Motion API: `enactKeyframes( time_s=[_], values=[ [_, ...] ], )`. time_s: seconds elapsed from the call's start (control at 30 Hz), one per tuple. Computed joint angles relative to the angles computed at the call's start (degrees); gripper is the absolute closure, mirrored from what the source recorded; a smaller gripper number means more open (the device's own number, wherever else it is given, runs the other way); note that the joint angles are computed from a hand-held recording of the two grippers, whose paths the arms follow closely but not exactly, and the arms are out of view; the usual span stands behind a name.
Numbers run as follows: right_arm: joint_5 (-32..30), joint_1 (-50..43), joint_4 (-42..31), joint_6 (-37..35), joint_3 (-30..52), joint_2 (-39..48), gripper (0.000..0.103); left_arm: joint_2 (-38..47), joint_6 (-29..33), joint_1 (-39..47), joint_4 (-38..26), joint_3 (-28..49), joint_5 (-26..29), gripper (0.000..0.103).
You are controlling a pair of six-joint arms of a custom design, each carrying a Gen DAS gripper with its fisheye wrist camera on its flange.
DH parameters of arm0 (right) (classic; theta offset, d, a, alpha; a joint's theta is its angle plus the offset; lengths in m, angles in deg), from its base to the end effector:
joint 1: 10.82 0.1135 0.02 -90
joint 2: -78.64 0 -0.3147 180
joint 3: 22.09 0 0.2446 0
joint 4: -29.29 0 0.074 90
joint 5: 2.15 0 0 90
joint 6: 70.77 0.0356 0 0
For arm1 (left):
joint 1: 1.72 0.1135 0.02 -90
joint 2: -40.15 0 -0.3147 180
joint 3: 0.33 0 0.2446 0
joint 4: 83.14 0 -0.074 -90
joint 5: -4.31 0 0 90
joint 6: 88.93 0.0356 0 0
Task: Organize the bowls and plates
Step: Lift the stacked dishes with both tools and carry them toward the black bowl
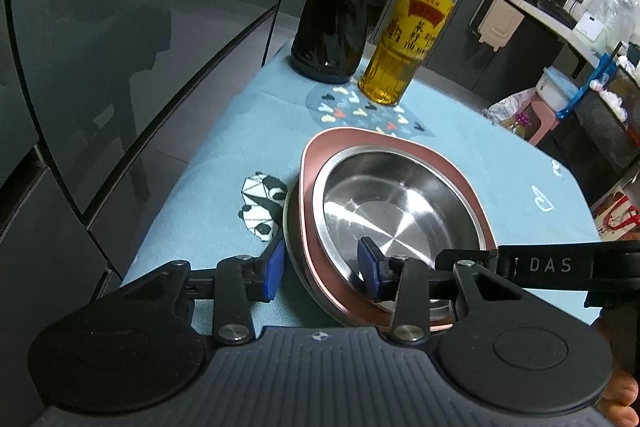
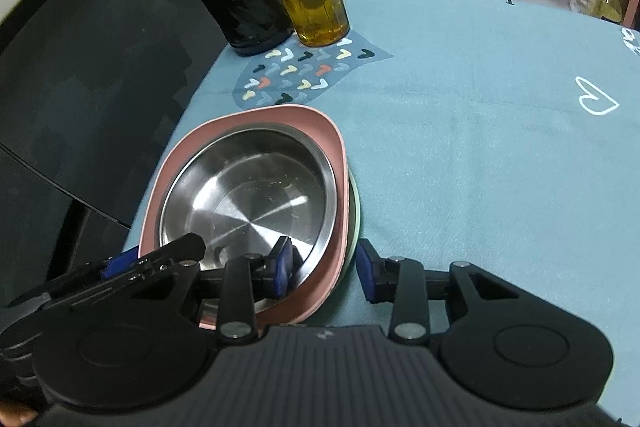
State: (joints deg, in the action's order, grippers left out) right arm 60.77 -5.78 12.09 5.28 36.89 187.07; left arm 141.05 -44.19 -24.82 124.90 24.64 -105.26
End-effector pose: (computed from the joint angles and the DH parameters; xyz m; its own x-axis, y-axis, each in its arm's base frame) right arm 0.3177 0.0443 0.1292 -0.8254 -0.2883 -0.4854 -0.4708 0.8259 0.3101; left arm 0.1988 -0.0718 0.1055 -0.5962 -0.4733 -0.6485 -0.3699 0.8788 -0.3014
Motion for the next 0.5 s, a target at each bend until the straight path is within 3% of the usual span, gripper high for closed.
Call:
enactKeyframes(
  time_s=[0.5],
  values=[
    [-2.36, -3.04, 1.39, -1.64, -5.37, -7.33, 0.08, -7.36, -3.93, -7.07, -7.19, -0.18, -5.87, 0.066]
  ],
)
